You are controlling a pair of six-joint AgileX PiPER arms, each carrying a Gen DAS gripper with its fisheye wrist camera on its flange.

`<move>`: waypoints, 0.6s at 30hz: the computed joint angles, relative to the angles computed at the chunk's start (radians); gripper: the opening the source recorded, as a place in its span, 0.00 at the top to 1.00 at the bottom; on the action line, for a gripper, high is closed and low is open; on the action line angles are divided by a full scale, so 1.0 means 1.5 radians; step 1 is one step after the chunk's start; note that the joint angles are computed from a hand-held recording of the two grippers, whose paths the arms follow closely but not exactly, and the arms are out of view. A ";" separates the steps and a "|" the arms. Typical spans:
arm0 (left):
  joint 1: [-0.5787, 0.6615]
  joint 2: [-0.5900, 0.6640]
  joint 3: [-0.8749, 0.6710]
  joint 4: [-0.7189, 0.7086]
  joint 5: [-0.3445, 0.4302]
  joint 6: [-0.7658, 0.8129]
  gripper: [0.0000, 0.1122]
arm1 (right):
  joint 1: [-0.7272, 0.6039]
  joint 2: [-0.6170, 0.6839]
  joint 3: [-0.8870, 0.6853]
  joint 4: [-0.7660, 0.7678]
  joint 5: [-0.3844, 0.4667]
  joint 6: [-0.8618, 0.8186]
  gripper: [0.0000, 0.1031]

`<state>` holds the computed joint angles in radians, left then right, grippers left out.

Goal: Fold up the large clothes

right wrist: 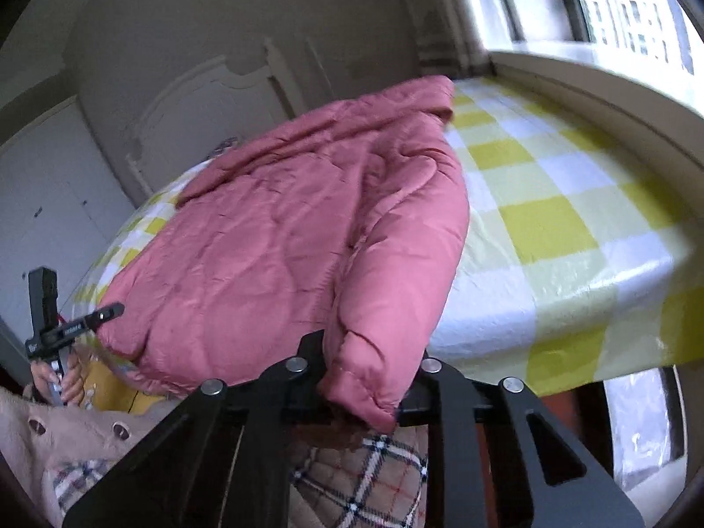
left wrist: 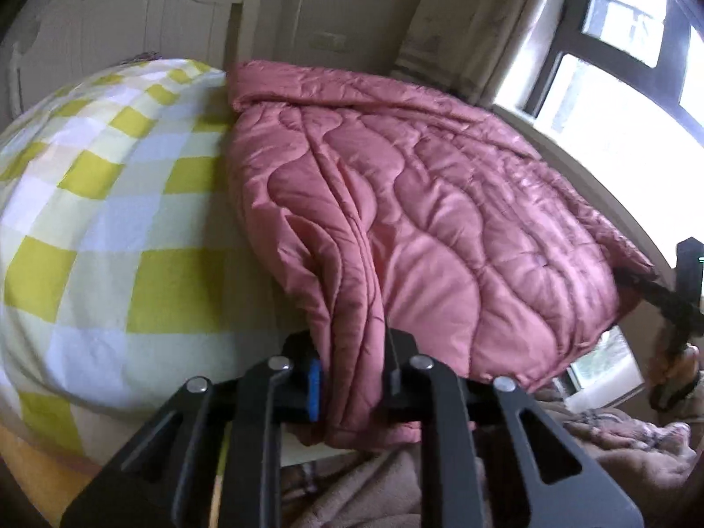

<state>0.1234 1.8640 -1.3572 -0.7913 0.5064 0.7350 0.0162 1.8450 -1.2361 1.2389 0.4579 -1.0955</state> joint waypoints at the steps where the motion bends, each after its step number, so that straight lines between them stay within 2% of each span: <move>1: 0.013 -0.016 0.017 -0.048 0.010 0.046 0.86 | -0.005 -0.013 0.010 0.013 0.014 -0.021 0.81; 4: 0.071 -0.077 0.078 -0.192 0.073 0.176 0.86 | -0.035 -0.075 0.055 0.064 0.089 -0.103 0.81; 5: 0.105 -0.111 0.110 -0.242 0.111 0.220 0.86 | -0.048 -0.094 0.071 0.089 0.119 -0.137 0.81; 8: 0.195 -0.189 0.178 -0.314 0.214 0.291 0.86 | -0.082 -0.177 0.124 0.121 0.203 -0.198 0.81; 11: 0.289 -0.249 0.217 -0.346 0.333 0.318 0.86 | -0.102 -0.255 0.143 0.125 0.241 -0.208 0.81; 13: 0.330 -0.263 0.218 -0.365 0.388 0.325 0.85 | -0.103 -0.270 0.126 0.139 0.247 -0.203 0.81; 15: 0.349 -0.244 0.185 -0.397 0.427 0.307 0.84 | -0.080 -0.247 0.057 0.120 0.227 -0.145 0.81; 18: 0.329 -0.171 0.040 -0.397 0.426 0.201 0.84 | -0.024 -0.157 -0.130 0.000 0.166 0.014 0.81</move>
<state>0.6176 1.6082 -1.2975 -1.3871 1.1461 1.0370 -0.0193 1.6089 -1.4308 1.2388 0.7065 -1.0745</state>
